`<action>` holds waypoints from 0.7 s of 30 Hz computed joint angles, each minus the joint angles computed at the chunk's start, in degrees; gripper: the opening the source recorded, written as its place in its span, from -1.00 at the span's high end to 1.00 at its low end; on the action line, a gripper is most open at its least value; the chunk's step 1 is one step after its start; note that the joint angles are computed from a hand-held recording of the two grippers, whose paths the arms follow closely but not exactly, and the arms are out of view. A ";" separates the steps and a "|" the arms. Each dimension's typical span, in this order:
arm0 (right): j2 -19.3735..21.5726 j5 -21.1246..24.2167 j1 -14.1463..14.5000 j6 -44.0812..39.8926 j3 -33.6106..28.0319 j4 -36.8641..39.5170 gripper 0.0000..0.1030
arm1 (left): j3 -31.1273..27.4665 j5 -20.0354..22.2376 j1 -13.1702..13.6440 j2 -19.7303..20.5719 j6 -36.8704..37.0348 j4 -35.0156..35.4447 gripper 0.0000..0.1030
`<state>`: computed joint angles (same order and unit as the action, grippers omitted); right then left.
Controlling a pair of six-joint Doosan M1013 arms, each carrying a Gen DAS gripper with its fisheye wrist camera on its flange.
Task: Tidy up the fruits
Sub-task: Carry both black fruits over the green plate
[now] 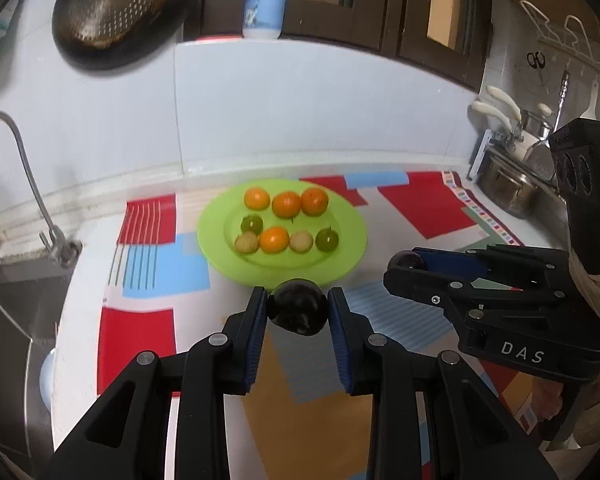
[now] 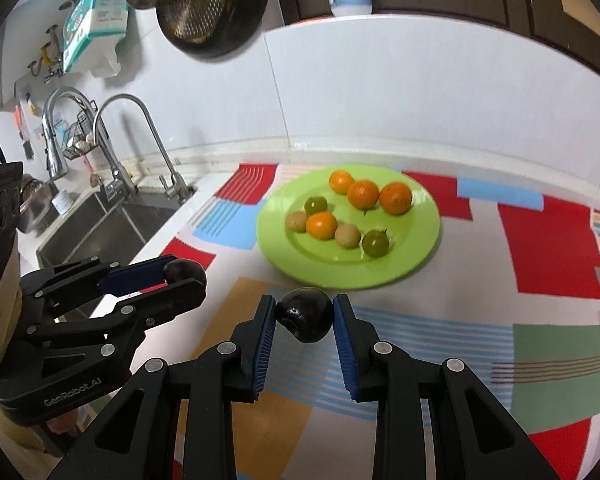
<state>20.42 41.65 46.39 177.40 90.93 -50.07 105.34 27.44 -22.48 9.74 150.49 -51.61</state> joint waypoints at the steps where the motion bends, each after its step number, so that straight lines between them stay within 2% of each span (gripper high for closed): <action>1: -0.14 0.33 0.06 0.45 -0.06 -0.73 0.41 | -0.07 -0.22 -0.03 -0.07 0.69 -0.73 0.40; 12: -0.84 2.96 0.27 4.33 -0.52 -7.57 0.41 | -1.73 -2.06 -0.42 0.01 8.10 -7.94 0.40; 21: -0.92 3.78 -0.68 5.58 -1.00 -10.98 0.41 | -3.86 -3.05 -1.13 1.16 10.44 -10.26 0.40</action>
<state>19.50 45.43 45.71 182.98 89.93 -61.05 101.48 24.39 -23.60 10.90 160.94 -61.87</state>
